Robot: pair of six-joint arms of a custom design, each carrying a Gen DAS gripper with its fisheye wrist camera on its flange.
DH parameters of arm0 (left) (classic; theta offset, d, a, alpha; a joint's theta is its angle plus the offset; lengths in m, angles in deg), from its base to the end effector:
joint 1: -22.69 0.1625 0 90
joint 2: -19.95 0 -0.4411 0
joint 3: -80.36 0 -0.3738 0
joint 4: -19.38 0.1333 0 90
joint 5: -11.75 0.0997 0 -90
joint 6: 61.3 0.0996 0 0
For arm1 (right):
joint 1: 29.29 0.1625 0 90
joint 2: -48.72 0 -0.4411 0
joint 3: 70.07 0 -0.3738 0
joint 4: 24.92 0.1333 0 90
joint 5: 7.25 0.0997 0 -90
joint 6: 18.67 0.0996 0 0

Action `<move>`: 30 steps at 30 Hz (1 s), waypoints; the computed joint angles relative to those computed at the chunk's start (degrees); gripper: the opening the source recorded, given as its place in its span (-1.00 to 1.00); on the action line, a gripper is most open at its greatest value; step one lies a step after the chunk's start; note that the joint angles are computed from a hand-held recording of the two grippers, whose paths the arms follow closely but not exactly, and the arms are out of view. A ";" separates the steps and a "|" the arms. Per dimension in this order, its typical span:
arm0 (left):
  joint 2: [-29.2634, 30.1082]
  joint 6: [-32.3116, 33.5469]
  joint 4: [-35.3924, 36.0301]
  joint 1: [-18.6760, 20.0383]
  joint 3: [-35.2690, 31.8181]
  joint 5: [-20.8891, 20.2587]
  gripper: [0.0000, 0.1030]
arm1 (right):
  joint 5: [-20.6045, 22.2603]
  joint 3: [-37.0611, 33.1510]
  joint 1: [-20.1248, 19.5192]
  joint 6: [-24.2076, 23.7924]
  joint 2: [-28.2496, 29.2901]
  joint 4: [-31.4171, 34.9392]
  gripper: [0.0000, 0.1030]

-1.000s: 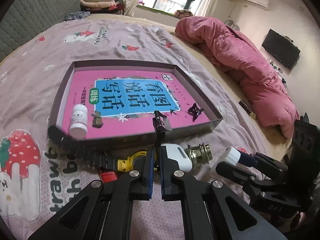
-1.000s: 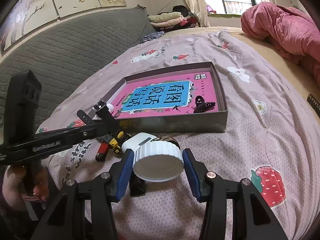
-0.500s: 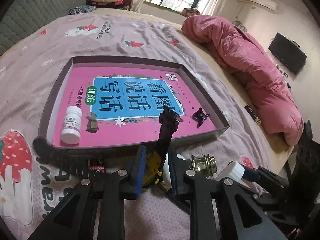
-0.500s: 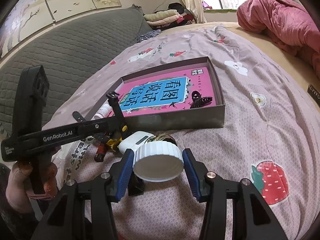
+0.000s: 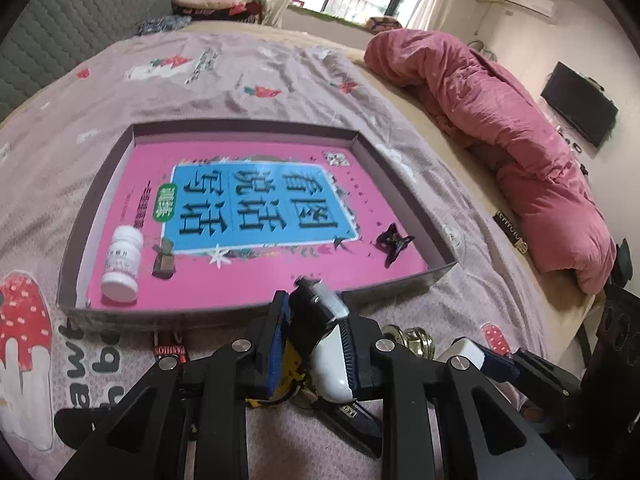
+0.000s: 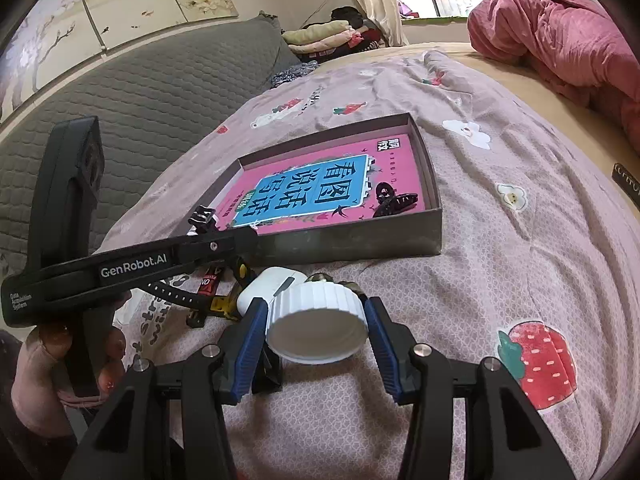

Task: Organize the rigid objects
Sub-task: 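Close the left tool on the black-and-yellow watch while the right tool grips the white cap, then lift the watch with the left tool while the right tool lifts the white cap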

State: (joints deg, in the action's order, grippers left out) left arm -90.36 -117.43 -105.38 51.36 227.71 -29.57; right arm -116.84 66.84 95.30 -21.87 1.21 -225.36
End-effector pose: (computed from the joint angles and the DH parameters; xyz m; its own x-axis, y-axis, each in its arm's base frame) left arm -0.1127 -0.2988 0.2813 -0.8899 -0.0672 -0.4513 0.2473 0.7601 -0.6009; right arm 0.3256 -0.2961 0.0622 -0.8130 -0.4780 0.3325 -0.5761 0.7428 -0.3410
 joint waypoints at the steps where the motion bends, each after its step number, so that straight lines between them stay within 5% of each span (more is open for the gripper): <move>1: -0.18 -0.23 -0.23 -0.13 0.10 0.20 -0.52 | -0.03 -0.02 0.02 -0.09 0.04 -0.11 -0.02; 8: -1.71 -0.59 -0.12 -0.46 0.63 1.41 -0.87 | 0.02 0.06 -0.10 -0.06 0.03 -0.25 -0.02; 18: -6.43 -1.44 4.63 -3.05 0.40 0.68 -0.88 | 0.52 -0.35 0.68 -1.30 0.18 -0.28 -0.02; 30: -15.56 -12.41 23.00 -11.58 -3.92 3.98 -0.88 | 0.49 -0.41 1.06 -1.51 0.16 -0.86 -0.02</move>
State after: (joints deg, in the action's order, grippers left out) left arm -105.92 -129.84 -82.38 39.78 223.79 -25.59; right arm -116.35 66.43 96.37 -23.38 1.37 -226.22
